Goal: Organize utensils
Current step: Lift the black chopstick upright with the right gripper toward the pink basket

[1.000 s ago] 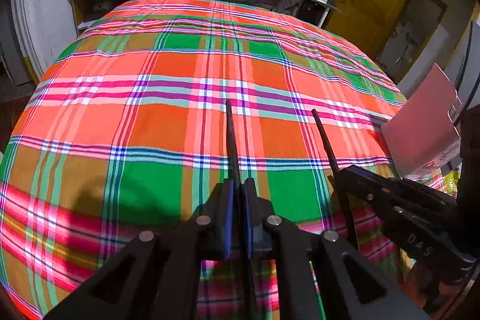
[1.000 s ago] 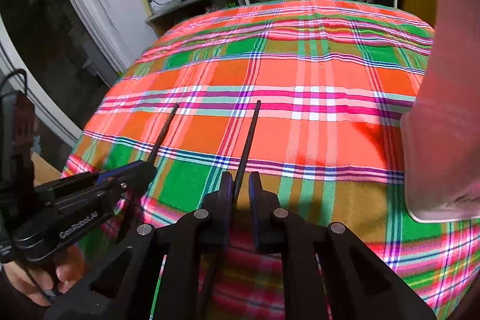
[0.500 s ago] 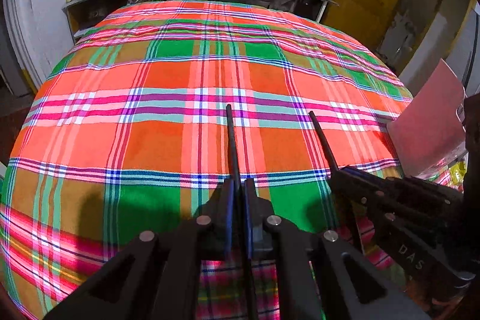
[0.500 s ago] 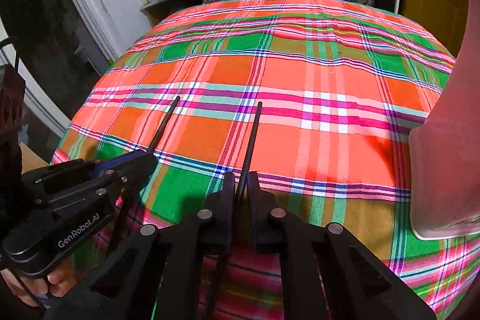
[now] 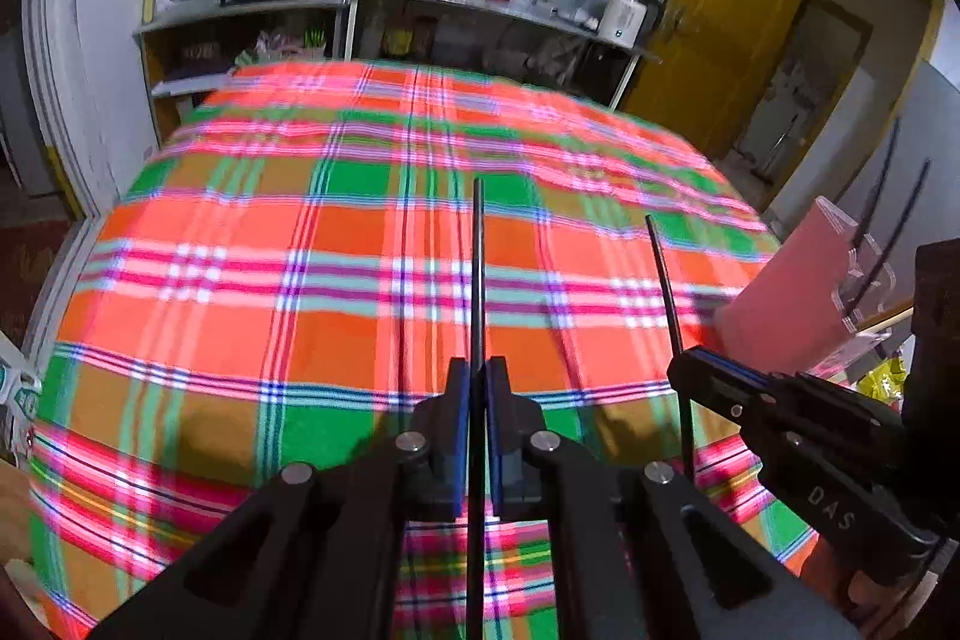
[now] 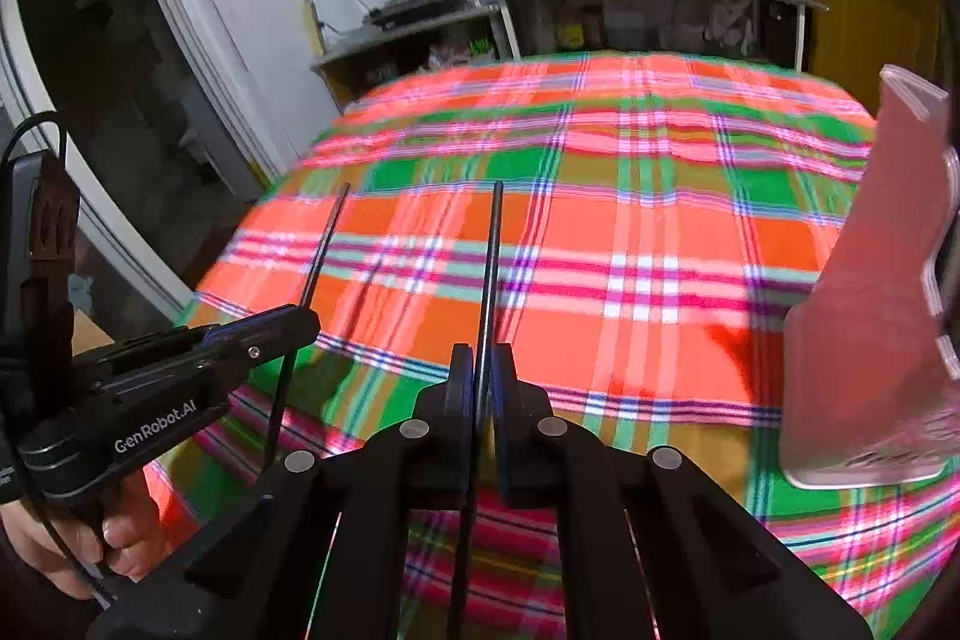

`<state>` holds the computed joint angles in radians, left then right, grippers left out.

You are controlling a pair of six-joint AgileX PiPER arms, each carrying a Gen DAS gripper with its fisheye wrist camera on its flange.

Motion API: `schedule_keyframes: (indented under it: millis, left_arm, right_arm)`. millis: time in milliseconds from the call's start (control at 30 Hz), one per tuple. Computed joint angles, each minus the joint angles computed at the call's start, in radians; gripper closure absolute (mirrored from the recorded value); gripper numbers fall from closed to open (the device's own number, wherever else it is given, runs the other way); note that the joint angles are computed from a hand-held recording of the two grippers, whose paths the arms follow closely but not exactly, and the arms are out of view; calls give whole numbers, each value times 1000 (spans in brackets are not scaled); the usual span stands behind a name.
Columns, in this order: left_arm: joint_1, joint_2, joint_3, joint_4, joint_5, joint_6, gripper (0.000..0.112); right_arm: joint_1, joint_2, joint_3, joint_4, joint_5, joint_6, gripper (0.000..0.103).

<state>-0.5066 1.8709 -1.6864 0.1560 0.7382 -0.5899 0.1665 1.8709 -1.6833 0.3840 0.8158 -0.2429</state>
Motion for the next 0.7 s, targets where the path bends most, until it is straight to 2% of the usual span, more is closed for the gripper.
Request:
schedule_keyframes:
  millis: [333, 700]
  left_arm:
    - [-33, -73, -46, 46, 32, -1, 106]
    - [-85, -99, -77, 89, 68, -18, 106]
  right_arm:
    - [-34, -114, 38, 73, -29, -56, 98]
    - [-78, -229, 119, 151, -53, -129, 98]
